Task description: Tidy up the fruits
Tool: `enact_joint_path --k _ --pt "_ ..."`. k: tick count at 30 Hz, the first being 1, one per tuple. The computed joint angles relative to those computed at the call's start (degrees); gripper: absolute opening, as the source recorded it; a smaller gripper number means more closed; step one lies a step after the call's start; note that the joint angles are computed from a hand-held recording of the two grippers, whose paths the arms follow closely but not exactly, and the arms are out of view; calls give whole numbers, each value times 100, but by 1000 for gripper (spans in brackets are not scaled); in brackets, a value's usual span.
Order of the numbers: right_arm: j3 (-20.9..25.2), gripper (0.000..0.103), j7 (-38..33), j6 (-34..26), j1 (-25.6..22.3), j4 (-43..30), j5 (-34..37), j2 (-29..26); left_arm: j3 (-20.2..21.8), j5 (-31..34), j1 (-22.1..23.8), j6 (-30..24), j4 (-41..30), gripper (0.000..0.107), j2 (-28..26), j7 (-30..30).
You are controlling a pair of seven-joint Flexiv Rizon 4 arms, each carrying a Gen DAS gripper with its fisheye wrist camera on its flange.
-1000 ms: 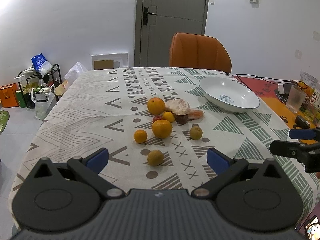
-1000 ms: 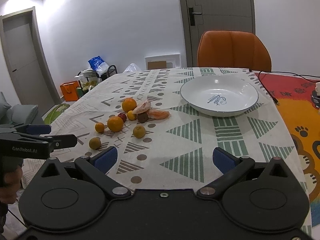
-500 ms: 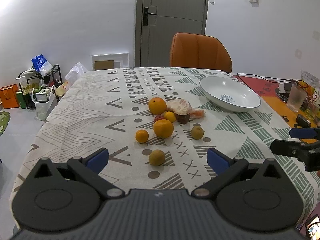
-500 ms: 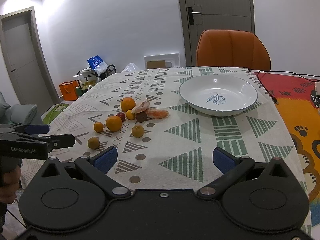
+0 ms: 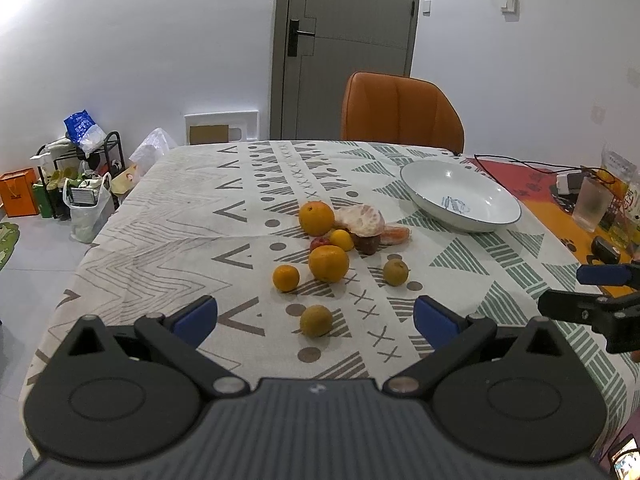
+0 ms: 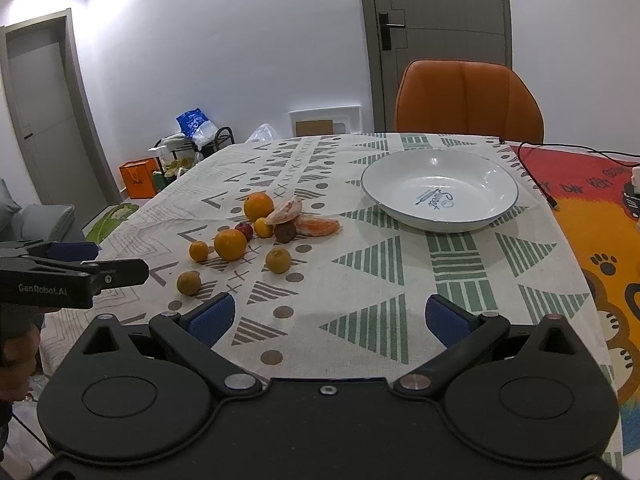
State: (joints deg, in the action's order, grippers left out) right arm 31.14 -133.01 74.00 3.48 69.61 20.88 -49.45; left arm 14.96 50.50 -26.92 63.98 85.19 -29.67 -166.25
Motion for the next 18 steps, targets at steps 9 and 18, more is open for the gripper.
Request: enact_joint_path --k 9,18 --pt "-84 103 11 -41 109 -101 -49 -79 48 47 38 299 36 103 -61 -114" --pt "-5 103 -155 -70 197 -280 -86 -210 293 14 22 723 -6 100 -267 -343"
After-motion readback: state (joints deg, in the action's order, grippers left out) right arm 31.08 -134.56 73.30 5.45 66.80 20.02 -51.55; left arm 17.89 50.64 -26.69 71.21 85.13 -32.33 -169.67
